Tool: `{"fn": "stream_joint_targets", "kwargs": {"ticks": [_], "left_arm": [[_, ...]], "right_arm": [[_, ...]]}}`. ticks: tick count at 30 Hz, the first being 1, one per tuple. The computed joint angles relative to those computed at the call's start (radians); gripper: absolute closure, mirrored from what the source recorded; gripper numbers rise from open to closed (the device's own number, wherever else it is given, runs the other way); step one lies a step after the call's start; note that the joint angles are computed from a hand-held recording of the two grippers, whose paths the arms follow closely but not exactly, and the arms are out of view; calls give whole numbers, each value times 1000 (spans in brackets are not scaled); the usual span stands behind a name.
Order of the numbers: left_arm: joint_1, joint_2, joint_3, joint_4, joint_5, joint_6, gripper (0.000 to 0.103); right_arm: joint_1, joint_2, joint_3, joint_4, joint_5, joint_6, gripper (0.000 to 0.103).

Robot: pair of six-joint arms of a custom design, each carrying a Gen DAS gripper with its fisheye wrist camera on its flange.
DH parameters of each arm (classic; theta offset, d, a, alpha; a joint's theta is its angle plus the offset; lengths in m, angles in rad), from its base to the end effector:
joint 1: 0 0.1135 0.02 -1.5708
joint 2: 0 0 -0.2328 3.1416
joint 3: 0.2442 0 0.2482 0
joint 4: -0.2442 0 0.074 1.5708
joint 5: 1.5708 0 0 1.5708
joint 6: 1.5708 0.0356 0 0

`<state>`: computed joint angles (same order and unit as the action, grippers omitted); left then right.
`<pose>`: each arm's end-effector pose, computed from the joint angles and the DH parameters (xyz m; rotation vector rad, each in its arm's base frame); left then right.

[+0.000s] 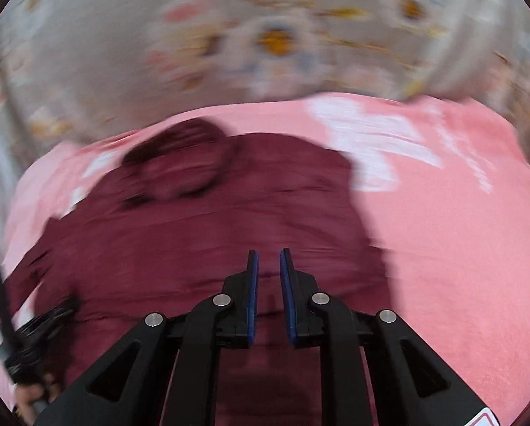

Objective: Fold large clothes

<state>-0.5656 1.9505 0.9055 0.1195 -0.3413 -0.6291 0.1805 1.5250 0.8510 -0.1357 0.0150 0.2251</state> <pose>0.2966 -0.1742 0.0656 -0.2164 2.4165 -0.1104 0.3056 0.0552 0.1633 0.0604 2.3867 0.1748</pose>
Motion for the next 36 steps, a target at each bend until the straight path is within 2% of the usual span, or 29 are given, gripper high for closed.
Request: {"fn": "stream_joint_targets", "kwargs": {"ticks": [5,9,12,21,36], "left_arm": [[19,-16,-38,50,39,-5,92],[19,-16,-41,56,41,-4,92],[23,-18,-48,69,53,-5,90],[13,-7,-30,50,34,2,88],[-12,15,16,-11,-22,11,88]], "right_arm": [[223,228,151,19,71,21,98],[264,381,231,15,87,52,98],[272,441,241,27,103,58,99],[353,482,232,75,271,37,101],[350,484,225,88,274,32,100]]}}
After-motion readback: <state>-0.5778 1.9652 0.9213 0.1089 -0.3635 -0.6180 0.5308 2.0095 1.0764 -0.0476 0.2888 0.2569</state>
